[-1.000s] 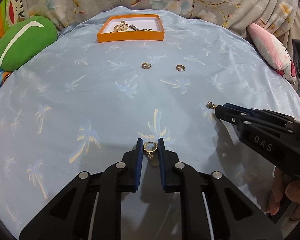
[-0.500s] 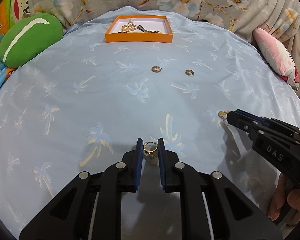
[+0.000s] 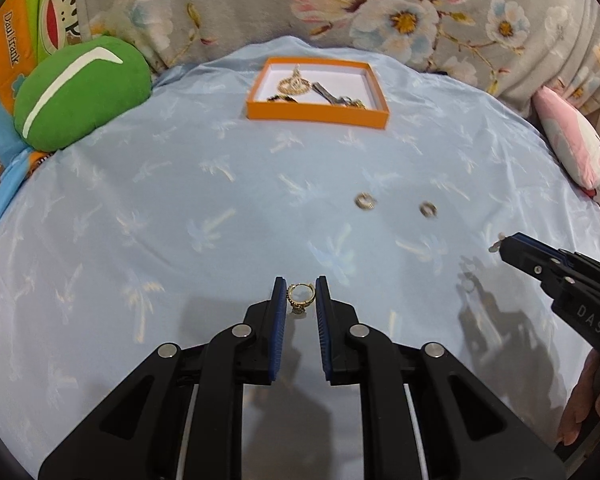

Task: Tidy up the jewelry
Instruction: 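Carry the pendant and earring into the orange box, open both grippers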

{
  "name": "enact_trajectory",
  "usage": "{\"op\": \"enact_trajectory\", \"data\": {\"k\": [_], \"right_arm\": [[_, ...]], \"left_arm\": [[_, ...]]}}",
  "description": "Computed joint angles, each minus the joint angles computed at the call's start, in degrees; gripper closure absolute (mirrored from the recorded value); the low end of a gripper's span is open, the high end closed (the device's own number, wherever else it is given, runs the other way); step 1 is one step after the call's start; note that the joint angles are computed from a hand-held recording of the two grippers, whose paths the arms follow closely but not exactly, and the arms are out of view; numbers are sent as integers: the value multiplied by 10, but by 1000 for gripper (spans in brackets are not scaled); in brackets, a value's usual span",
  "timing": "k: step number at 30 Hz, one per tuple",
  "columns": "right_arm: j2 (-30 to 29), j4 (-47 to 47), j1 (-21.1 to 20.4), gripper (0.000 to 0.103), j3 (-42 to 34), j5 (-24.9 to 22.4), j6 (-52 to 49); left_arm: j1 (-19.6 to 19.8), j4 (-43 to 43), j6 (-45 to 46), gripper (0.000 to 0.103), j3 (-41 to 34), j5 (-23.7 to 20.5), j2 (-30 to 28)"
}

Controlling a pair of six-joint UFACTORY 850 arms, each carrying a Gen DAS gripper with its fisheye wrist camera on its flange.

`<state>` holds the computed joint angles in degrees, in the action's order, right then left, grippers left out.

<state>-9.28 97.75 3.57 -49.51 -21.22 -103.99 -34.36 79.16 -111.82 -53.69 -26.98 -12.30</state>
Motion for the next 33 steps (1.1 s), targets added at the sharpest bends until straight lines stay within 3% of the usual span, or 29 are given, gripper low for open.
{"op": "enact_trajectory", "data": {"k": [8,14,23,33], "right_arm": [[-70,-26,16,90,-113,10,28],[-158,-116,23,90,-247,-4,137],[-324,-297,39,90,-504,-8,355],[-537,-544,52,90,-831,-69,628]], "left_arm": [[61,8,44,89,-65,6,-31],[104,-5,100,89,-162,11,-90],[153,-101,256,89,-381,26,-234],[182,-285,479,89,-664,2,-424]]}}
